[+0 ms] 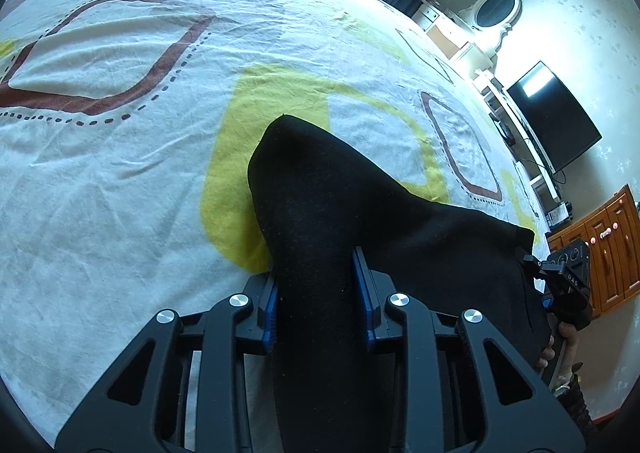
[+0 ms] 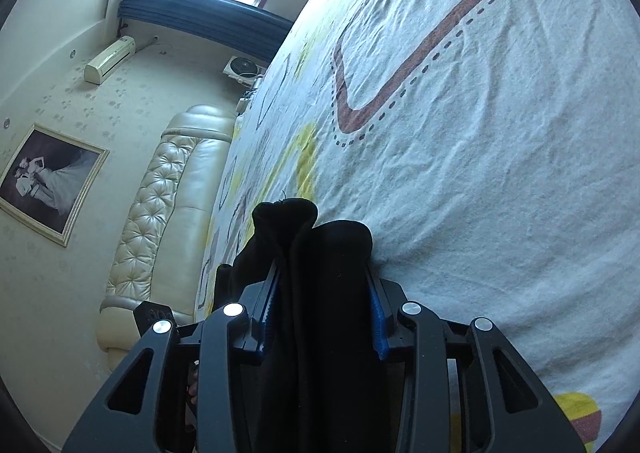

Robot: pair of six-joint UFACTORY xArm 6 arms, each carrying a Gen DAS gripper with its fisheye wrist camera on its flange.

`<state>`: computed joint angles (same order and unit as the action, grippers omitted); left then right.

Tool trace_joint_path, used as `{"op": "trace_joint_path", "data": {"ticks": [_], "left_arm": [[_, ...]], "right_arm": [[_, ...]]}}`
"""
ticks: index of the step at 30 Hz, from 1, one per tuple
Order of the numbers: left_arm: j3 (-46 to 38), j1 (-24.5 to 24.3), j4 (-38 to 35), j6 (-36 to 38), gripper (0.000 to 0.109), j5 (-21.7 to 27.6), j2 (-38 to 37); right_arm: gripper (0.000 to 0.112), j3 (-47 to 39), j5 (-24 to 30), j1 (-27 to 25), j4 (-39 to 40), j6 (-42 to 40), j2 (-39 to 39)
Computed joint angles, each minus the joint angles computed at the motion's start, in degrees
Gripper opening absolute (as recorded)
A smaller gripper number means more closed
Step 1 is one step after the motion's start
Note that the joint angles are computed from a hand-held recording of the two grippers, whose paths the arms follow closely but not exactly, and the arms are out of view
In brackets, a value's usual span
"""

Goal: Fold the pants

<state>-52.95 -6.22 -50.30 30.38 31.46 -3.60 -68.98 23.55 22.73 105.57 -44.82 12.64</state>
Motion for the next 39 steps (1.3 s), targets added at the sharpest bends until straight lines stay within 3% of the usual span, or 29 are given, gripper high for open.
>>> {"op": "trace_joint_path", "data": {"ticks": [18, 29, 33, 37, 39], "left_arm": [[-15.0, 5.0, 3.8, -2.2, 0.030, 2.9, 12.4], [-17.4, 6.1, 1.1, -0.5, 0.032, 4.2, 15.0], [-17.8, 7.2, -1.6, 1.4, 0.046, 6.6, 15.1], [-15.0, 9.5, -9.2, 3.6, 0.066, 10.4, 12.5], [-12.2, 11.1, -12.6, 5.2, 0.067, 13.0, 10.0]], "right_arm": [[0.038, -17.0, 0.3, -0.2, -6.6, 7.6, 13.3], [0.037, -16.9, 1.2, -0.6, -4.0, 4.9, 13.6], [0.039, -16.3, 1.1, -0.4, -4.6, 6.4, 13.2], [0.052, -13.2, 2.2, -0.8, -3.7, 6.9, 10.3], [0.059, -10.1, 2.6, -0.9, -1.4, 5.3, 7.6]]}}
